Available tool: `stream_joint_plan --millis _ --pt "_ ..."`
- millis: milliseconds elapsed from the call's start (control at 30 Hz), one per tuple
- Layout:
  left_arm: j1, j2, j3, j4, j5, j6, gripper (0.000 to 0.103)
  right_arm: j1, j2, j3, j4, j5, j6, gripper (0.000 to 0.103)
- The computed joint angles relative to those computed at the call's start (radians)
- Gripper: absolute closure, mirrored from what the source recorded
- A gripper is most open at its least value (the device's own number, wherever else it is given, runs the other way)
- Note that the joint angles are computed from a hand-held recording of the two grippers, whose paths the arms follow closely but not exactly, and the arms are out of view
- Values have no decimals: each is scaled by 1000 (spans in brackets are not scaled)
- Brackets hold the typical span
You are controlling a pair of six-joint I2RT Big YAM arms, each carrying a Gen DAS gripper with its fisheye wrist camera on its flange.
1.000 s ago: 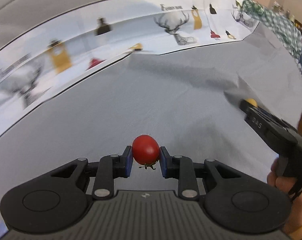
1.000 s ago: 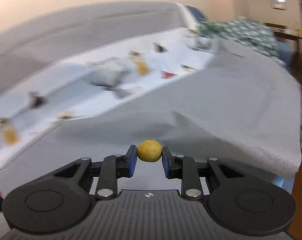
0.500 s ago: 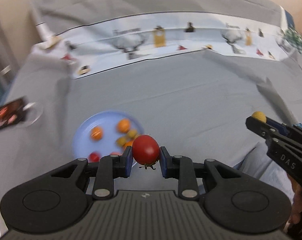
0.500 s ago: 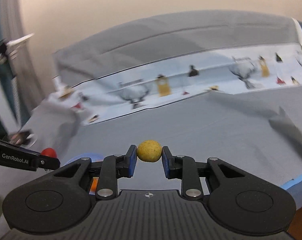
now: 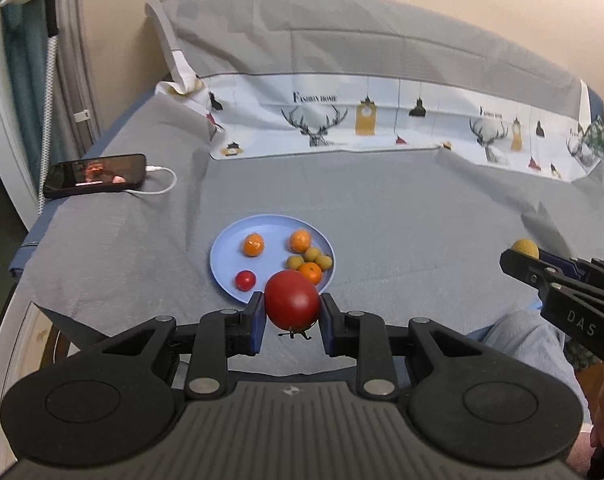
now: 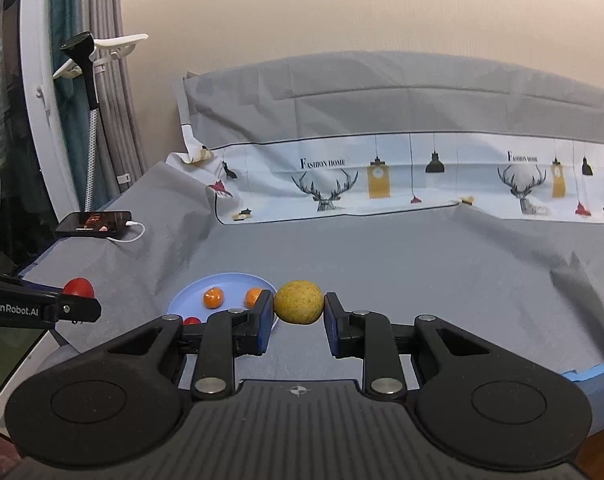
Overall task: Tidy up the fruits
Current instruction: 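Carry the tomato and yellow fruit over the blue plate with both tools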
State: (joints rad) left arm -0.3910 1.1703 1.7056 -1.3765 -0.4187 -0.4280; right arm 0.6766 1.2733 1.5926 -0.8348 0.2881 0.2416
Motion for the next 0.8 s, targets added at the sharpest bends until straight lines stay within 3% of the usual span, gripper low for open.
stream_joint_plan --millis 300,800 --pt "14 -28 -15 9 14 -21 72 29 9 21 -14 34 -32 75" --pt "66 -18 -31 15 65 -10 72 9 55 62 -68 -10 -48 75"
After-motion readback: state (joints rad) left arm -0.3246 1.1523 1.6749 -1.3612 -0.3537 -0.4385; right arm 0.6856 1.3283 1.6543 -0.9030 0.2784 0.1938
